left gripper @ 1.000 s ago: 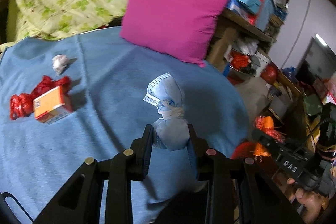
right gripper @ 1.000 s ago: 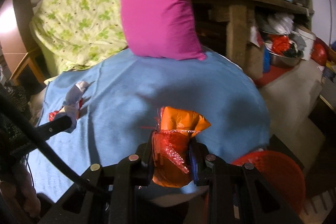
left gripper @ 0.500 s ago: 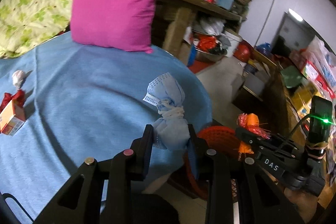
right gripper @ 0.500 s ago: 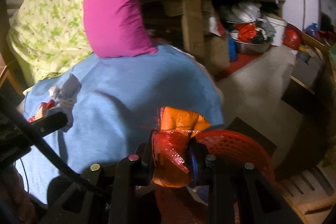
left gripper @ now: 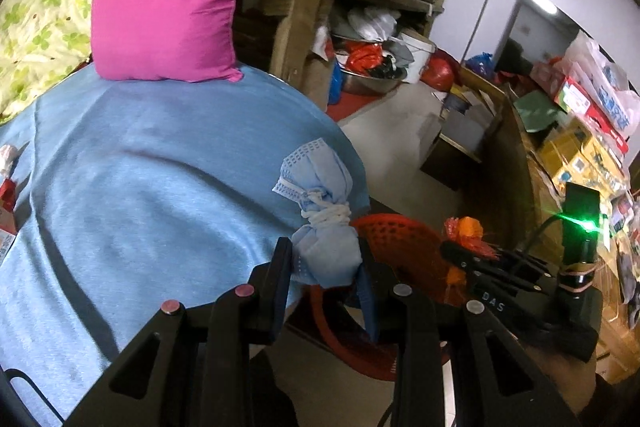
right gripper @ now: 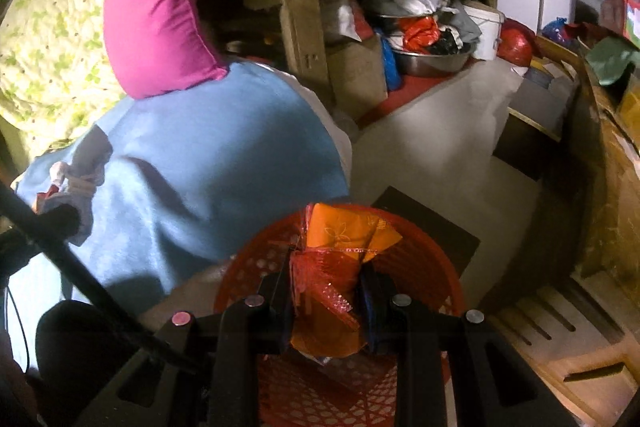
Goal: Collect trash
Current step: 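Open the right tool to drop the orange wrapper while the left tool drops the mask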
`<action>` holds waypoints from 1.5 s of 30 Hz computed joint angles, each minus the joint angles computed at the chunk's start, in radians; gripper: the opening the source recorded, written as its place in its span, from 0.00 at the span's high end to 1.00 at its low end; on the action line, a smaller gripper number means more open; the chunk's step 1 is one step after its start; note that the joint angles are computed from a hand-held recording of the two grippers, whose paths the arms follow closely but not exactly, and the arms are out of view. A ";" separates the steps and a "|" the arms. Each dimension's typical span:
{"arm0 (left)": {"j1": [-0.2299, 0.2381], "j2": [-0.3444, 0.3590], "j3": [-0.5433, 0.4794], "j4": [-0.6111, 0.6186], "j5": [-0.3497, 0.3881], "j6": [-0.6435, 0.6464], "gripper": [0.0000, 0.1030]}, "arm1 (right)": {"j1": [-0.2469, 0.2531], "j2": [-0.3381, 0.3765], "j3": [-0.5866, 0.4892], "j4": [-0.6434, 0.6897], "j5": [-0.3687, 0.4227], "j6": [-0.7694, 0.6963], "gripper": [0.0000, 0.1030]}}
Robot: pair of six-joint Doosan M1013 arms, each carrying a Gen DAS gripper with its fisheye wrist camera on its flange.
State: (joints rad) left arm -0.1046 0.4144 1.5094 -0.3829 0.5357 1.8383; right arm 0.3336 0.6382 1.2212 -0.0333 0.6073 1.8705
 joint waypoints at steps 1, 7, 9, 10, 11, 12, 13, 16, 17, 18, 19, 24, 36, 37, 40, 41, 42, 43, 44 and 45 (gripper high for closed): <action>-0.003 0.001 0.000 -0.002 0.002 0.004 0.69 | -0.002 0.001 0.001 0.001 0.004 0.002 0.72; -0.008 0.005 -0.001 -0.002 0.012 0.012 0.69 | -0.007 0.009 0.007 -0.001 0.022 0.011 0.72; -0.008 0.007 -0.002 -0.003 0.015 0.011 0.69 | -0.006 0.012 0.005 -0.001 0.028 0.012 0.72; -0.007 0.011 -0.007 -0.005 0.017 0.012 0.69 | -0.006 0.012 0.004 -0.003 0.029 0.013 0.72; -0.007 0.012 -0.007 -0.005 0.018 0.012 0.69 | -0.006 0.013 0.005 -0.007 0.030 0.015 0.72; -0.005 0.013 -0.008 -0.007 0.021 0.013 0.69 | -0.006 0.014 0.005 -0.006 0.031 0.015 0.72; -0.005 0.012 -0.006 -0.006 0.021 0.010 0.69 | -0.006 0.016 0.004 0.000 0.034 0.011 0.72; -0.006 0.011 -0.005 -0.006 0.021 0.007 0.69 | -0.007 0.019 0.003 0.001 0.042 0.011 0.72; -0.006 0.012 -0.005 -0.006 0.021 0.007 0.69 | -0.007 0.021 0.001 0.001 0.045 0.012 0.72; -0.006 0.012 -0.005 -0.007 0.021 0.008 0.69 | -0.007 0.022 0.000 0.000 0.049 0.015 0.72; -0.007 0.012 -0.006 -0.008 0.023 0.008 0.69 | -0.007 0.024 -0.002 0.003 0.054 0.013 0.72; -0.007 0.015 -0.009 -0.010 0.027 0.012 0.69 | -0.006 0.054 -0.045 0.003 0.137 0.011 0.70; -0.013 0.035 -0.031 -0.002 0.048 0.004 0.69 | -0.009 0.060 -0.044 -0.016 0.131 0.039 0.18; -0.015 0.038 -0.035 -0.004 0.051 0.007 0.69 | -0.009 0.059 -0.044 -0.024 0.132 0.045 0.18; -0.020 0.051 -0.051 -0.016 0.067 0.023 0.69 | -0.011 0.051 -0.035 -0.041 0.129 0.054 0.18; -0.023 0.054 -0.055 -0.017 0.071 0.029 0.69 | -0.013 0.047 -0.029 -0.044 0.124 0.059 0.18; -0.027 0.060 -0.062 -0.023 0.078 0.038 0.69 | -0.014 0.041 -0.021 -0.053 0.117 0.069 0.18; -0.029 0.064 -0.068 -0.030 0.086 0.047 0.69 | -0.016 0.036 -0.014 -0.068 0.111 0.083 0.18; -0.032 0.067 -0.072 -0.038 0.092 0.056 0.69 | -0.018 0.031 -0.007 -0.082 0.107 0.095 0.18; -0.034 0.071 -0.077 -0.048 0.099 0.068 0.69 | -0.020 0.028 -0.003 -0.087 0.104 0.101 0.18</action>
State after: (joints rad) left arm -0.1385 0.4852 1.4328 -0.4313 0.6346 1.9063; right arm 0.3138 0.6660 1.2183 -0.1199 0.7114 1.9714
